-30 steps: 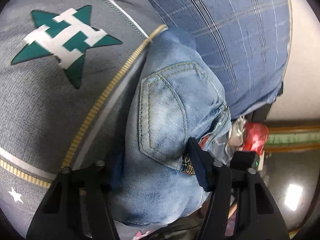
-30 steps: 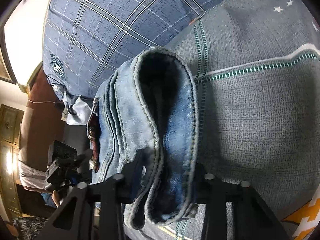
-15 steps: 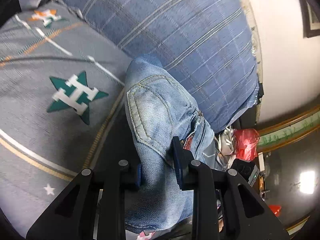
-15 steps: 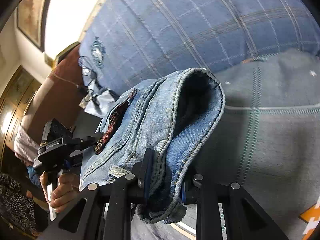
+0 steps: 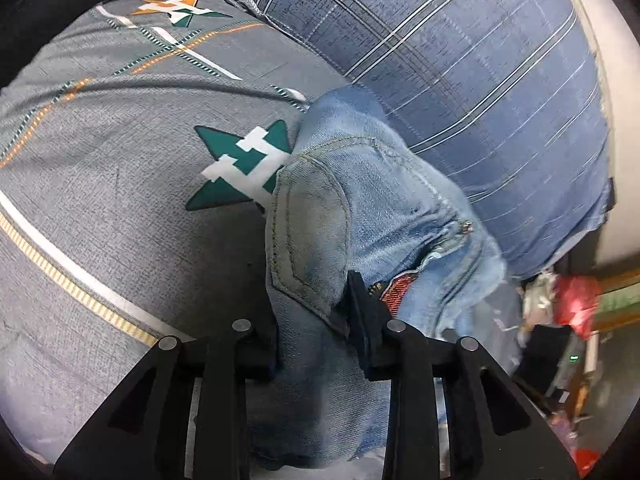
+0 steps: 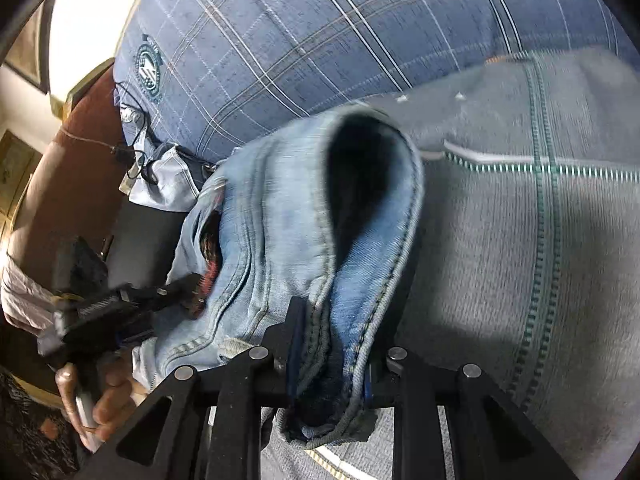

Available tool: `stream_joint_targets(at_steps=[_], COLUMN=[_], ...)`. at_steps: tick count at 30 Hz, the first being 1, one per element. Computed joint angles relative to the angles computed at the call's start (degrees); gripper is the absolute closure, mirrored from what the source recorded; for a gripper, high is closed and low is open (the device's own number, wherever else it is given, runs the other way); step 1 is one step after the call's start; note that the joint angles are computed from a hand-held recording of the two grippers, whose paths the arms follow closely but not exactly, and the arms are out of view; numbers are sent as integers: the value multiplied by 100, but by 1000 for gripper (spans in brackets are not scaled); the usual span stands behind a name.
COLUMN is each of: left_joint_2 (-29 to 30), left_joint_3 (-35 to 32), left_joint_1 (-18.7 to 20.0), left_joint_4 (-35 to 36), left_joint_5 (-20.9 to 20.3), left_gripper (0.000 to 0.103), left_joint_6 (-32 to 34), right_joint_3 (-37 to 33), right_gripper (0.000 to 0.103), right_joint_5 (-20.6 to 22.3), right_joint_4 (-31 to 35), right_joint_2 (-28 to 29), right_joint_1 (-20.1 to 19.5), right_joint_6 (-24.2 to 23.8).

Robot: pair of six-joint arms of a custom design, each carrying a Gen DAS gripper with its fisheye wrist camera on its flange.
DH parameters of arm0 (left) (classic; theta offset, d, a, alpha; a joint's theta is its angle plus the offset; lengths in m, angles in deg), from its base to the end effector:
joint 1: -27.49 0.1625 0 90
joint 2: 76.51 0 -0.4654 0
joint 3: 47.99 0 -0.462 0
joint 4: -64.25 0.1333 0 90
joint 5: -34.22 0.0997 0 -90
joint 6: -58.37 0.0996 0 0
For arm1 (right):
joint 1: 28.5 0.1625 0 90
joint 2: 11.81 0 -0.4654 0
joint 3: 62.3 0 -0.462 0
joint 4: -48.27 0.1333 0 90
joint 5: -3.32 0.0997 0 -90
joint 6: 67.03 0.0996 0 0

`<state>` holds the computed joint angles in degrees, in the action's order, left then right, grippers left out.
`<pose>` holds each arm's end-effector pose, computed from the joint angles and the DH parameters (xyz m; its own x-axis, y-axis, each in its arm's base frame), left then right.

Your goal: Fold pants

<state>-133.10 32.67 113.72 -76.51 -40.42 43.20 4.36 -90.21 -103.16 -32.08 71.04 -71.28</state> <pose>0.1061 -0.8191 0.3215 -0.9516 -0.2867 -0.1109 -0.1971 0.8460 -0.4954 0.2708 -0.8441 -0.0809 -0.9724 -0.2198 0.0785 -0.2328 0.9387 -0.2544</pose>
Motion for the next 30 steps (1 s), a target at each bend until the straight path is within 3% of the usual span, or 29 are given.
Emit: stream_joint_targets(at_steps=[8,12,15,17,20,22,24,28,30], left_joint_2=[-218,-494,-676,-815,-854,-781,-687,-676,-697], left_joint_3=[195,674,1067,1360,1474,1399,1374,1385,1402], left_joint_1=[27,-180,-324,-386,-368,-377,-447,-438,-434], left_joint_4=[-96,-671,-1188,-1494,-1338,-996,-964,-964,-925], left_joint_5=[-80,414,668,618,224,202,514,559,565], left_gripper=[61,61,61,61,61,61,61,61,61], left_joint_6=[-13,292,681,837,808,819,896,841,808], right_joint_3=[191,692,1133,1330,1316,1153,988,964,922], right_gripper=[73,68,67,63,62,62,62,65,75], right_joint_5=[133,-730,-890,-509,473,649,872,952,906], right_joint_4=[-125,-1114,-1915,-2059,-1294,-823,-417,-231,-77], right_joint_2=[-158,-419,-652,-788,-872,-777,-677,-657,-620], right_joint_1=[-50,198,343,330,155,92,28,23,8], right_joint_6=[264,-154,-813,-936,-687,-486,-333,-353,-289])
